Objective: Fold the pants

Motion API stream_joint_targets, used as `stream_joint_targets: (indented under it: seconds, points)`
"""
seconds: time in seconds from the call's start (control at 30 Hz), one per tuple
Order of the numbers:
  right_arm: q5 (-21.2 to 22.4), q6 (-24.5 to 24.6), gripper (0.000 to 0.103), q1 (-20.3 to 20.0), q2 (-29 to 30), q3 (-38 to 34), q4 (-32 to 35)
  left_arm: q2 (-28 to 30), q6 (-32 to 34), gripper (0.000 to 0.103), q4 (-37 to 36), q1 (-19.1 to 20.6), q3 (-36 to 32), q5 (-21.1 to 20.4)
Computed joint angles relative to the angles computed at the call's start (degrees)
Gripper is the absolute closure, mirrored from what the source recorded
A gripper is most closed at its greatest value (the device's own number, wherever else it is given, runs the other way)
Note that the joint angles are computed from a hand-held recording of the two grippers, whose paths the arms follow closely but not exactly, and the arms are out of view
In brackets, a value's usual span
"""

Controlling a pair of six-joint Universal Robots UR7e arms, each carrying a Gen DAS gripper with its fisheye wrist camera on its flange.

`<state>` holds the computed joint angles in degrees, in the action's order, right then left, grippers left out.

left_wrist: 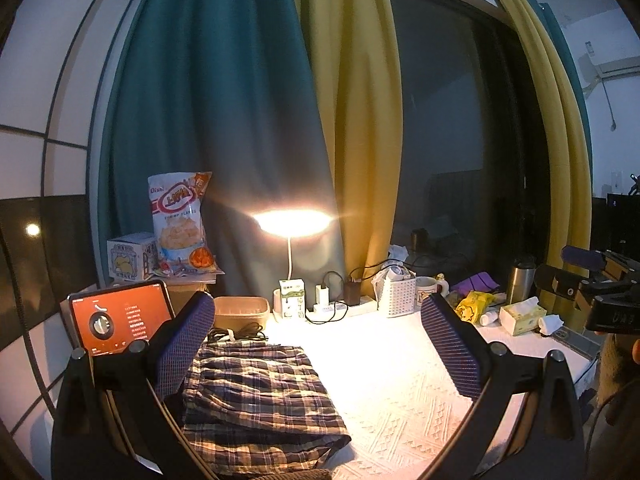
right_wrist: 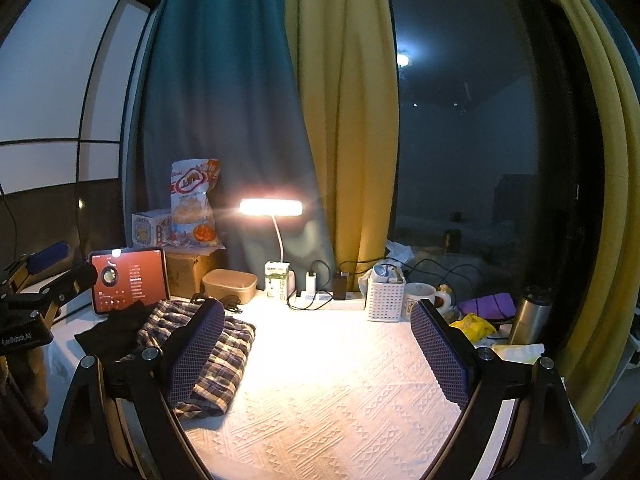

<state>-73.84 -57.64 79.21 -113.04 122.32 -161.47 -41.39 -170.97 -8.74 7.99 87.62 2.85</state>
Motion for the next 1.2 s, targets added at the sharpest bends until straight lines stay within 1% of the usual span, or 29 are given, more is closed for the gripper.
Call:
stream_joint_targets:
  seconds: [0.07,0.2,0.27,0.43,0.6,0.73,1.2]
  points:
    - [-0.37,-0.05,0.008,0.24,0.0,0.23,-0.2,0.65,-3.54,0.001,3.33,0.04,-0.74,0.09]
    - [-0.8,0.04,0.008,0.55,0.16,0.28,-0.44,1.2,-6.17,0.001,5.77,0.05,-1.34,0.18]
    - [-0.8,0.04,0.008,0.55,0.16,0.28,-0.44,1.0,-5.05,0.001,4.63,0.01,-1.07,0.09]
    - [-0.68,0.02,0.008,0.42,0.17,0.18,-0.28,1.04,-4.88,0.001,4.68,0.0,-1.07,0.3]
    - [-0.73,0.1,0.008,0.4,0.23,0.23,-0.52,1.55,-5.82,0.001,5.89,0.03,-1.6,0.52]
    - [-0.63,0.01,0.008,0.29,0.23,0.14,-0.37,1.3,-4.46,0.001,4.51,-0.07,-1.23,0.56]
    - [-0.75,0.07,0.008,0.36,0.18,0.28,-0.5,1.86,-6.45,0.001,6.41,0.02,-1.69,0.64]
